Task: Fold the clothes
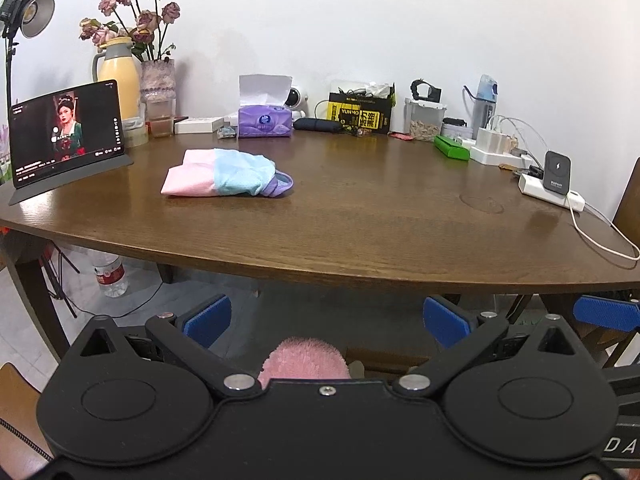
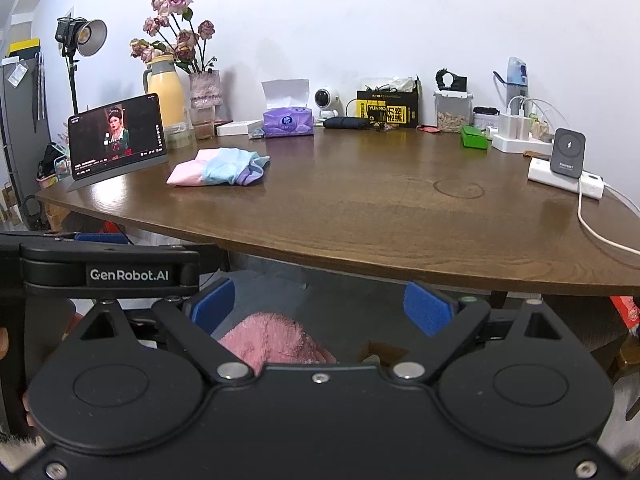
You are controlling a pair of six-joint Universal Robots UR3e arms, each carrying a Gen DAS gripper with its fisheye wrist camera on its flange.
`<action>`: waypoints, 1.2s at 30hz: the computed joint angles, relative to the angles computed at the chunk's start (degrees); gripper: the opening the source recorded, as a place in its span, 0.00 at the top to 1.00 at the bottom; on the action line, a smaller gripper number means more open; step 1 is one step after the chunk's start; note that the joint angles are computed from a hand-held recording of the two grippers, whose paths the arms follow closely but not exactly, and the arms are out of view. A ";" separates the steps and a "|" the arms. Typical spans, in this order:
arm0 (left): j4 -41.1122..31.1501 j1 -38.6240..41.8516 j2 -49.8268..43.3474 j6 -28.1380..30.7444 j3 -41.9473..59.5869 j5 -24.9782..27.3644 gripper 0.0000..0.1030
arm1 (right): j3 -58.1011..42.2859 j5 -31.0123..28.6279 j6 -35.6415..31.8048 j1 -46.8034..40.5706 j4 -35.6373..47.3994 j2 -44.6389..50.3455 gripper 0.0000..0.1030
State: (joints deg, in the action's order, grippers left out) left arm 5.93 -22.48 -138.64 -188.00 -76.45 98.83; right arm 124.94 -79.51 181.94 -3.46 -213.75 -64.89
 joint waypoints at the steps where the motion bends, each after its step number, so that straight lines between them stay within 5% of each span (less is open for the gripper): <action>1: -0.11 0.04 0.04 0.02 -0.04 -0.18 0.00 | 0.06 0.05 -0.02 -0.06 -0.06 0.01 0.08; 36: 0.74 -0.52 -0.38 0.85 -0.11 0.61 0.00 | 1.12 0.94 0.49 -0.87 -0.52 0.15 0.08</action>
State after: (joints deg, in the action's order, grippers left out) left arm 6.67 -22.99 -139.02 -187.15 -76.55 99.44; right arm 126.07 -78.57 182.43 -4.33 -214.27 -64.74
